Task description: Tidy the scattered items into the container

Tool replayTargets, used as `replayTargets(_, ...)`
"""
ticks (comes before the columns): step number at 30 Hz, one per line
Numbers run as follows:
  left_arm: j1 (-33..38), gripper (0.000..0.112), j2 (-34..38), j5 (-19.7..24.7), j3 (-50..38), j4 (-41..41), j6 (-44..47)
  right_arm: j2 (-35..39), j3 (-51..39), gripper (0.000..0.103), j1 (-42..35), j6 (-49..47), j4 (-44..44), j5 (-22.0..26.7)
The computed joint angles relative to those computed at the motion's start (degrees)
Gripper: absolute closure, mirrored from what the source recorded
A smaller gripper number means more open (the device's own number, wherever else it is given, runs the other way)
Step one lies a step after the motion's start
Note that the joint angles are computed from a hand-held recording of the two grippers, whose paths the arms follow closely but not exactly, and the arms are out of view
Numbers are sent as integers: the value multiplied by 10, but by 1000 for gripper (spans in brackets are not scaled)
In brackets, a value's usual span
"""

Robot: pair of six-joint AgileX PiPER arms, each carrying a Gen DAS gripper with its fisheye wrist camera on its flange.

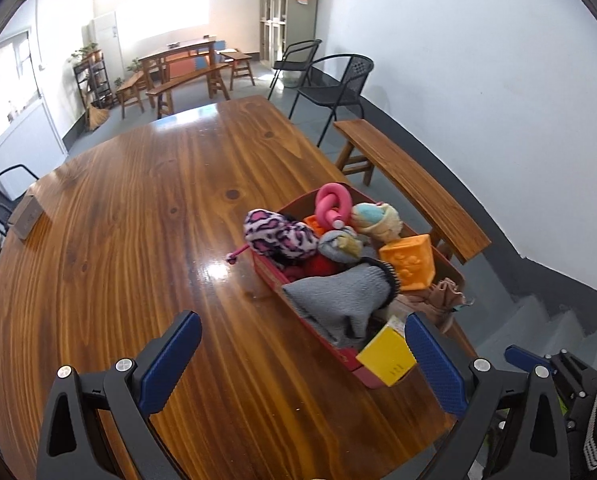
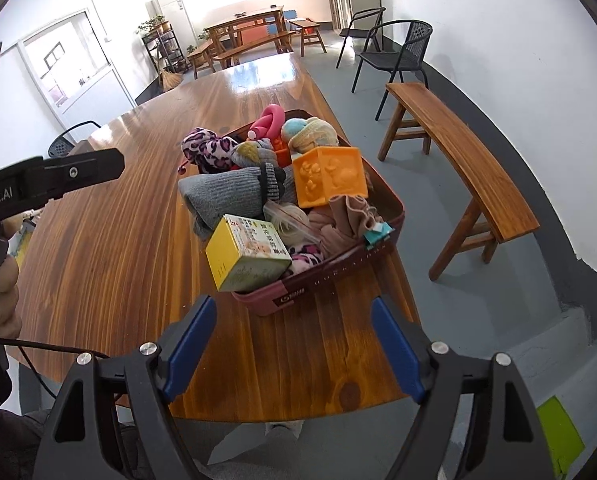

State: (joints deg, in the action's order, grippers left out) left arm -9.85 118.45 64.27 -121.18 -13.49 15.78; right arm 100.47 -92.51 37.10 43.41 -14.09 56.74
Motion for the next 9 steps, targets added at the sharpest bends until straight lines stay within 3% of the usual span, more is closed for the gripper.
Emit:
replayTargets(4, -8, 9, 4, 9, -10, -2, 7, -10, 23, 20, -4, 18, 1, -12)
replayTargets(9, -8, 9, -18, -28, 28, -21, 35, -16, 35, 20, -4, 34, -8, -17)
